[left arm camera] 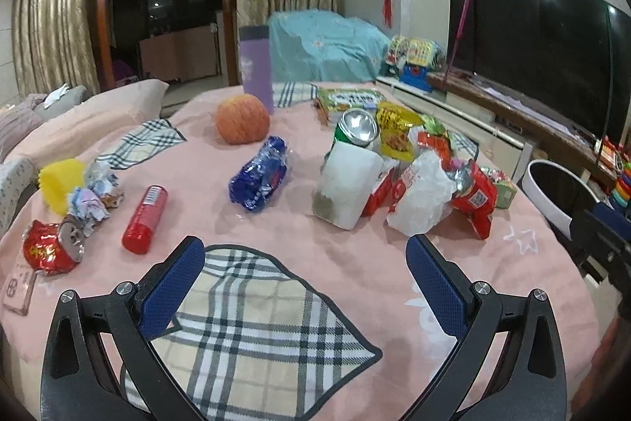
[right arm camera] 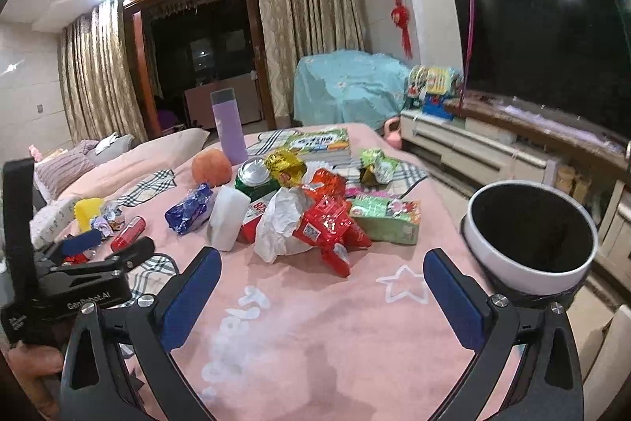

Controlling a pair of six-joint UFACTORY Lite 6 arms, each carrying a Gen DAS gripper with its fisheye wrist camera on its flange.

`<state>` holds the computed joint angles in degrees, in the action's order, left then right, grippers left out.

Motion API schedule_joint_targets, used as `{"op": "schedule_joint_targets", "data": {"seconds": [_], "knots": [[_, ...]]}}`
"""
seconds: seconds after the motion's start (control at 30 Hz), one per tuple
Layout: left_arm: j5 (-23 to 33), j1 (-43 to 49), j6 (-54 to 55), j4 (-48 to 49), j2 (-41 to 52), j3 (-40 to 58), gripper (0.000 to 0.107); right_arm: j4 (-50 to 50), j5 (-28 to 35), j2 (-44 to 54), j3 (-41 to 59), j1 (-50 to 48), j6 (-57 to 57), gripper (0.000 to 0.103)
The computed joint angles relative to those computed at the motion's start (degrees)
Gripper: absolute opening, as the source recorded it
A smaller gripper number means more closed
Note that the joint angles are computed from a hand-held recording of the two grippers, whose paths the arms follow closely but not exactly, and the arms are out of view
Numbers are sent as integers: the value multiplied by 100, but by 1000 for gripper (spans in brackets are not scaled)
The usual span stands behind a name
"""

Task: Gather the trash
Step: 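Grasp the white paper cup with the left tool while the right tool grasps the red snack bag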

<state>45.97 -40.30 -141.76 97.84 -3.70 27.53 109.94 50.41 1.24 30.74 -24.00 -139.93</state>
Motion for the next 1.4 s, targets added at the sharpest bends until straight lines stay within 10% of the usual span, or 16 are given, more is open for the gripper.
{"op": "schedule_joint_targets", "data": {"seconds": [0.93, 1.13, 1.2, 1.4], "knots": [[-2814, 2482, 359, 2006, 2752, 2859, 85, -945, -1361, 2744, 3096, 1290, 2121, 88], [-3043, 2604, -79, 2399, 3190, 3228, 84, -1646, -1169, 3356, 3804, 1321, 3002, 69], [-3059, 2612, -398, 2705, 3204, 3204, 63, -1763, -1073, 3443, 3888, 1291, 3109, 47], [-2999, 2652, -1081, 3356, 3032, 2998, 53, -1756, -936, 3419, 3840, 1203, 3025, 37]]}}
